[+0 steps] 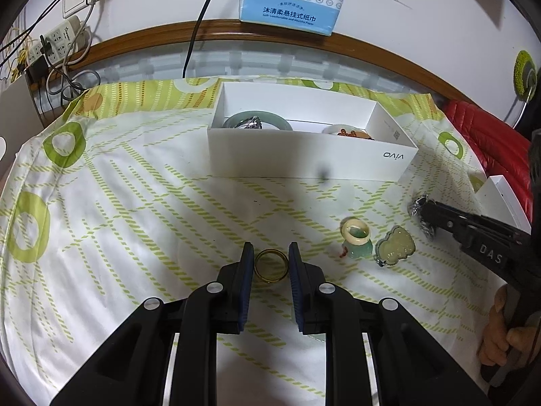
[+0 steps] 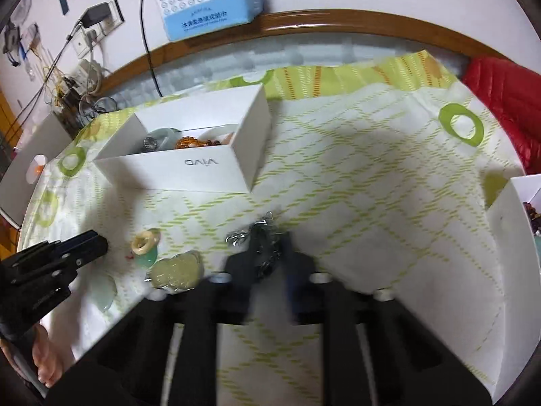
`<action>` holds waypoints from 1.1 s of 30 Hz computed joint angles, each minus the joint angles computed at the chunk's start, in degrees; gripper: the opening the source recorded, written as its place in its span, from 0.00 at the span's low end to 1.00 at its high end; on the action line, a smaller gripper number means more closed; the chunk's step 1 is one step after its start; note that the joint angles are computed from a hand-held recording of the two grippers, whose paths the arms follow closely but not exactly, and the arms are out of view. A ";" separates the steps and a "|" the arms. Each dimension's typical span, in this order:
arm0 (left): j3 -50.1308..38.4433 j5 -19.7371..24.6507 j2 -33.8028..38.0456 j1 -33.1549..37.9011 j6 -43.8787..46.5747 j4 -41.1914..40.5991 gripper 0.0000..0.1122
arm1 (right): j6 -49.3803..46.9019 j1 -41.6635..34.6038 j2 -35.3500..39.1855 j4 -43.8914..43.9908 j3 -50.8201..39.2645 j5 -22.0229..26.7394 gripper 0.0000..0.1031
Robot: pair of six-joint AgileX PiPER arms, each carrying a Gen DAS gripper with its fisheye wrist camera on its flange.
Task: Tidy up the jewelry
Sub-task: 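Grasp the gold ring with the left gripper while the right lifts the silver chain, then lower the gold ring and silver chain into the white box and open both grippers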
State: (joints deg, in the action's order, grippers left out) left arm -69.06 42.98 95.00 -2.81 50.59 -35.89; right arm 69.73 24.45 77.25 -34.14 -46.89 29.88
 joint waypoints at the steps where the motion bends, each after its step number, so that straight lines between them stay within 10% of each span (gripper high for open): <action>1: -0.13 0.14 0.07 0.13 0.10 -0.15 0.18 | -2.80 -1.70 -1.52 3.62 1.70 -3.10 0.08; 10: 0.46 0.87 -1.10 1.90 1.83 -2.61 0.18 | -26.17 -9.71 -16.27 32.47 13.19 -15.60 0.07; 22: -13.82 5.46 -0.87 0.45 -4.42 -0.19 0.18 | -25.43 -7.53 -17.46 27.06 -2.00 -6.28 0.07; 33: -34.83 7.49 11.79 -6.01 -18.18 7.41 0.18 | -27.70 -8.28 -1.01 25.65 -16.97 -8.33 0.07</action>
